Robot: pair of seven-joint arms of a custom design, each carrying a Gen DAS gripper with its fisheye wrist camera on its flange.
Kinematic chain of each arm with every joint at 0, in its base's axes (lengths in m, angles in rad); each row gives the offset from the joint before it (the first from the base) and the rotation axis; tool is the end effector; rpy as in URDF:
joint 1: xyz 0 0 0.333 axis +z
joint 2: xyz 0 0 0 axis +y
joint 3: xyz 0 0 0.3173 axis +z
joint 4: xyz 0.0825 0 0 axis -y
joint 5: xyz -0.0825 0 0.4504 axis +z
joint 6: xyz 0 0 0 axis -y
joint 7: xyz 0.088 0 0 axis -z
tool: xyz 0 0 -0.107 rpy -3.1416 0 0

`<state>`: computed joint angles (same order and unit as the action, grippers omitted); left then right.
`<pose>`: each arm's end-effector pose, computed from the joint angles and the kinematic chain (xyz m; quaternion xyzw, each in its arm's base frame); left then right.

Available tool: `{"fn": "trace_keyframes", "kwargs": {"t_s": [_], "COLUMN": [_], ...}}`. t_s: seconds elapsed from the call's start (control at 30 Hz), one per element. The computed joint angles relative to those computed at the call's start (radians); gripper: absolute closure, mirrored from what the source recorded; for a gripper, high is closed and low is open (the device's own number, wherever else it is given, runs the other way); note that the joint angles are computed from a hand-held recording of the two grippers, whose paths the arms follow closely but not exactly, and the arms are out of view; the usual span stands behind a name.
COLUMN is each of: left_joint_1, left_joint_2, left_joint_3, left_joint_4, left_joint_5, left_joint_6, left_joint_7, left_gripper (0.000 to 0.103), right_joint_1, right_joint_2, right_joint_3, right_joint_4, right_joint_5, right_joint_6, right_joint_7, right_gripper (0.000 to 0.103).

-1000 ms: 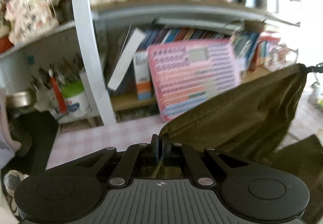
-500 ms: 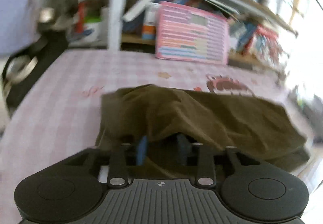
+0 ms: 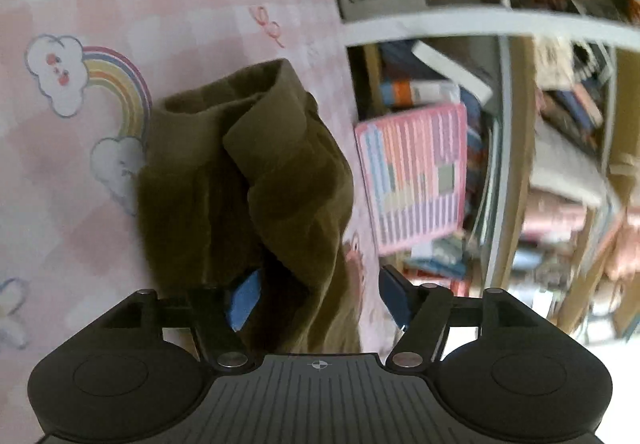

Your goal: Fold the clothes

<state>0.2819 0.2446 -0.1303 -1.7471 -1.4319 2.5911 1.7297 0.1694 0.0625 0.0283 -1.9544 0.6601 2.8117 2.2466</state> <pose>0.7154 0.1352 0.4593 0.8120 -0.1971 0.5358 0.1215 0.6704 0.1036 0.5032 -0.2460 0.8711 0.0782 0.4178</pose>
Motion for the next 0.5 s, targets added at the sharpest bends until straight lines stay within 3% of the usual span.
{"fn": "trace_keyframes", "kwargs": {"t_s": [0.1,0.17,0.2,0.23,0.27,0.37,0.5], "left_joint_1": [-0.036,-0.047,-0.05,-0.053,-0.051,-0.003,0.079], "left_joint_2": [0.044,0.058,0.067,0.074,0.081,0.115,0.08], "left_joint_3": [0.015,0.021,0.023,0.023,0.015,-0.059,-0.159], "left_joint_4": [0.057,0.08,0.096,0.111,0.131,0.227,0.264], "left_joint_5": [0.19,0.328,0.389,0.443,0.474,0.447,0.255], "left_joint_6": [0.074,0.095,0.099,0.106,0.12,0.144,0.141], "left_joint_7": [-0.187,-0.301,-0.336,-0.362,-0.357,-0.214,0.096], "left_gripper": [0.043,0.081,0.088,0.098,0.098,0.099,0.099], "right_joint_1": [-0.003,-0.006,-0.008,-0.011,-0.015,-0.038,-0.057], "right_joint_2": [0.039,0.061,0.072,0.087,0.102,0.166,0.185], "right_joint_3": [-0.006,-0.01,-0.011,-0.012,-0.013,-0.001,0.031], "right_joint_4": [0.028,0.053,0.07,0.092,0.116,0.242,0.373], "right_joint_5": [0.015,-0.014,-0.027,-0.042,-0.056,-0.079,-0.105], "right_joint_6": [-0.007,-0.029,-0.043,-0.055,-0.065,-0.085,0.002], "right_joint_7": [0.089,0.132,0.145,0.144,0.139,0.019,-0.262], "right_gripper": [0.062,0.068,0.071,0.087,0.098,0.1,0.1]}}
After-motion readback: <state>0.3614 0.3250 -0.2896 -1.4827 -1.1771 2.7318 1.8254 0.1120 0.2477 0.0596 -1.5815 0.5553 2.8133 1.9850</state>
